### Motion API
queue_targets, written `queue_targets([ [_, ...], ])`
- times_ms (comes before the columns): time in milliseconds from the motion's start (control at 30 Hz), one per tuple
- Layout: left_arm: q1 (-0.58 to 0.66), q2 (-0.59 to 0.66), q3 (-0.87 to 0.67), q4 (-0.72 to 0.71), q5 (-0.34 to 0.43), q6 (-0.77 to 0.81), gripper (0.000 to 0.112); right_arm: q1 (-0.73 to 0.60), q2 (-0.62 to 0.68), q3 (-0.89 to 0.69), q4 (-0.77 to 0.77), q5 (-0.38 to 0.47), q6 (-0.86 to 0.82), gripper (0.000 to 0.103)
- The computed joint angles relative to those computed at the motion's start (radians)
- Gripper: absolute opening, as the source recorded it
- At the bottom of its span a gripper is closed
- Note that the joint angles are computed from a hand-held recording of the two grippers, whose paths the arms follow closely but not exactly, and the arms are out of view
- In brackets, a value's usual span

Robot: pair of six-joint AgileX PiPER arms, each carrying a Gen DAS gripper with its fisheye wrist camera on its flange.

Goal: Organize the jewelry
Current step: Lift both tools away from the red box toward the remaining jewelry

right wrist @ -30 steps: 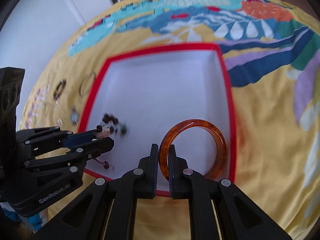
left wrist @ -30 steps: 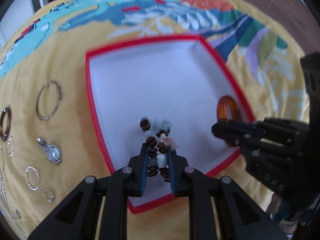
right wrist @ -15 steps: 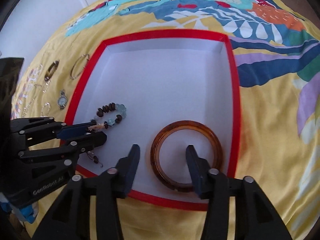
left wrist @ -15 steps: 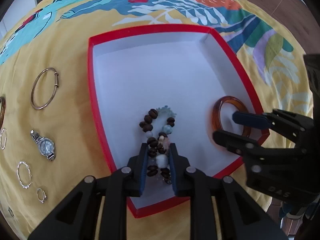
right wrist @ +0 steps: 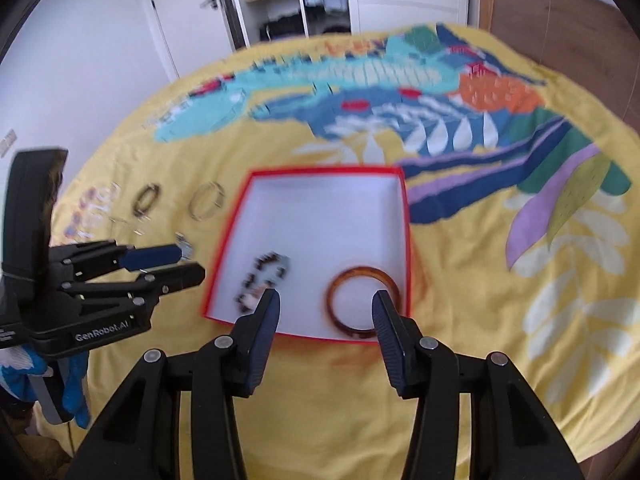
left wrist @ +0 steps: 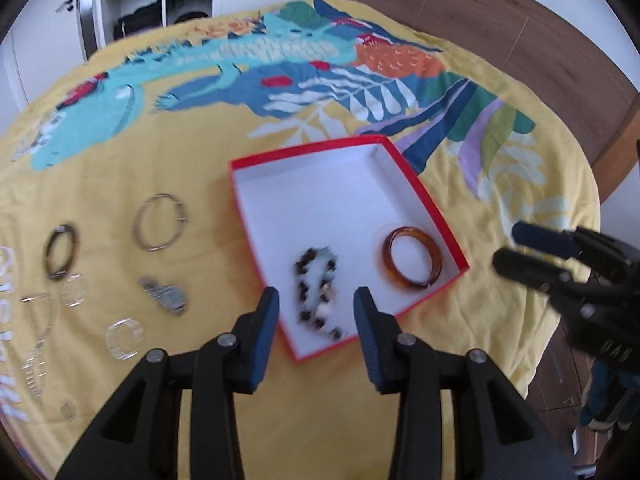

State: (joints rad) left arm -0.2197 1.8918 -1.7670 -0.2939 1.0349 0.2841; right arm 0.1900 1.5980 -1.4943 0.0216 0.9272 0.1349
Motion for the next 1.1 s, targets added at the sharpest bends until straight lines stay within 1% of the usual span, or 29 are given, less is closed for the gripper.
queue_targets([
  [100,0.053,-0.113,0.084,0.021,-0.010,0.029,0.037,0.058,-0.051,-0.004,-0.021,0.003,0.063,0.044],
  [233,0.170,-0.253,0.178,0.015,-0.017,0.110,0.037,0.168,-0.102,-0.023,-0.080,0.017,0.168,0.040],
  [367,0.333,-0.357,0.229,-0.043,0.012,0.231,0.037,0.302,-0.114,-0.063,-0.164,0.045,0.278,0.039],
  [467,0.464,-0.412,0.255,-0.088,0.036,0.305,0.037,0.394,-0.108,-0.105,-0.227,0.071,0.355,0.039],
  [600,0.647,-0.444,0.271,-0.170,0.084,0.423,0.037,0.500,-0.078,-0.180,-0.289,0.111,0.425,0.039],
  [700,0.743,-0.463,0.300,-0.198,0.081,0.484,0.037,0.559,-0.048,-0.239,-0.322,0.144,0.449,0.039],
  [800,0.831,-0.456,0.318,-0.244,0.092,0.546,0.037,0.594,-0.004,-0.297,-0.336,0.168,0.446,0.039],
  [933,0.871,-0.430,0.353,-0.254,0.059,0.558,0.037,0.598,0.057,-0.335,-0.316,0.150,0.435,0.037],
  [1100,0.860,-0.356,0.398,-0.256,0.000,0.562,0.037,0.560,0.136,-0.297,-0.236,0.066,0.414,0.033],
])
